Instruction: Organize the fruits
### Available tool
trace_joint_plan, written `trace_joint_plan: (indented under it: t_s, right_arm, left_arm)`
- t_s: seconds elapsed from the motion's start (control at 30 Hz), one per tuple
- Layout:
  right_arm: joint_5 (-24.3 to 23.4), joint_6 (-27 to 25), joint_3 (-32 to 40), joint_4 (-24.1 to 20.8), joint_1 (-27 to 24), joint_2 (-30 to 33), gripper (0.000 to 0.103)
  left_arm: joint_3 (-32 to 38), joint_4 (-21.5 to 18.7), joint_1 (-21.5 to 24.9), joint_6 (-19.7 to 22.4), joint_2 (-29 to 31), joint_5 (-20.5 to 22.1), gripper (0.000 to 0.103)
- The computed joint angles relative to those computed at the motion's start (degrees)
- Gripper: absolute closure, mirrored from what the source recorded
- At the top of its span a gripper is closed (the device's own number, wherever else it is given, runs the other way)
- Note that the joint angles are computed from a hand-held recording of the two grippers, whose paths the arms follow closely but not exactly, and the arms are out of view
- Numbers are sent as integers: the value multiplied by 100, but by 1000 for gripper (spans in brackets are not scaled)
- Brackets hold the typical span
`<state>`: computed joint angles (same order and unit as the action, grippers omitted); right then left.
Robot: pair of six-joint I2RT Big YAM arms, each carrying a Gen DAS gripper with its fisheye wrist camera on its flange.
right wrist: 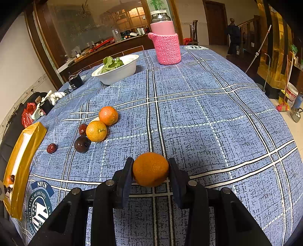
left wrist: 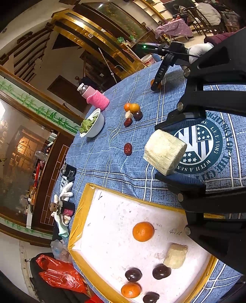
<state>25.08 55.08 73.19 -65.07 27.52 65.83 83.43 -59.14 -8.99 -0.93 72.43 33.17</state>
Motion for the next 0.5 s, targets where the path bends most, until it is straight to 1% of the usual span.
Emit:
trace_joint_plan:
  t_s: [0.23,0.3,0.33,0.37,0.4,0.43,0.5]
  right_arm:
    - [76,88,-7,-38,22,2,64]
    - [210,144,23,-97,67,12,64]
    - [339,162,59,-154,114,22,64]
    - [538,173,155,-306,193,69,64]
    - [688,173,267,-443,282,106,64]
    - [734,157,337,-444,367,88,64]
    - [616,53,498,-263,532,20,64]
  left_arm:
    - [34,-43,56,-11,-9,54,61]
    - [168,-164,169,4,55,243,61]
    - [251,-211,240,13,89,328,61]
    - [341,-212,338,34,108,349,61]
    - [424,-173,429,75,119,263,61]
    - [494,-134,494,110,135,140,61]
    - [744,-183,641,204,289,-92,61]
